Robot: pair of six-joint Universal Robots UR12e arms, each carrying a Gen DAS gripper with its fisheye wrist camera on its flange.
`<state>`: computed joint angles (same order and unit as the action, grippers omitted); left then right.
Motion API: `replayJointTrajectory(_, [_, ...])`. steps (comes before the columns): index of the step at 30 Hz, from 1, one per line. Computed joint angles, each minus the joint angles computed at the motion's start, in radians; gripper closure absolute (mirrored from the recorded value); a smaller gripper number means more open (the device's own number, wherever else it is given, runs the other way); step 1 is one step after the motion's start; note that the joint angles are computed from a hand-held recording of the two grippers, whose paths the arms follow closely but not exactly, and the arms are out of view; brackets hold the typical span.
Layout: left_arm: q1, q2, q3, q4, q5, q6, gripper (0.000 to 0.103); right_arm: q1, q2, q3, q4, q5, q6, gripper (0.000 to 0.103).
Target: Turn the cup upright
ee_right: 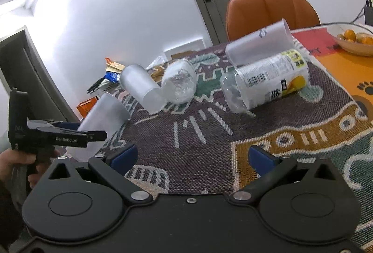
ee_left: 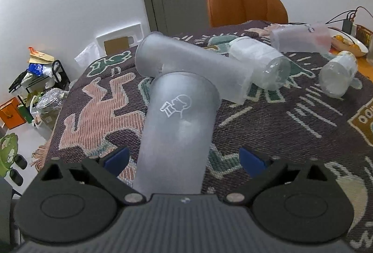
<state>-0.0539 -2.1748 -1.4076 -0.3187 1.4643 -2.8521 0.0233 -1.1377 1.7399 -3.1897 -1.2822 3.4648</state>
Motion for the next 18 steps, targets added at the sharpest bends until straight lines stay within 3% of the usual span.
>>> replayJointTrajectory(6, [0.004, -0.018, 0.036, -0.074, -0.009, 0.032, 0.005, 0.008, 0.007, -0.003, 0.017, -0.015, 0.002, 0.000])
replayJointTrajectory(9, [0.006, -0.025, 0.056, -0.105, -0.006, 0.050, 0.019, 0.011, 0.009, -0.002, 0.020, -0.022, 0.008, 0.000])
replayJointTrajectory(11, [0.009, -0.029, 0.073, -0.145, -0.021, 0.053, 0.036, 0.013, 0.008, -0.001, 0.022, -0.027, 0.007, 0.000])
replayJointTrajectory(18, [0.014, -0.009, 0.055, -0.144, -0.069, 0.083, 0.037, 0.017, -0.003, 0.007, 0.014, -0.042, -0.005, 0.000])
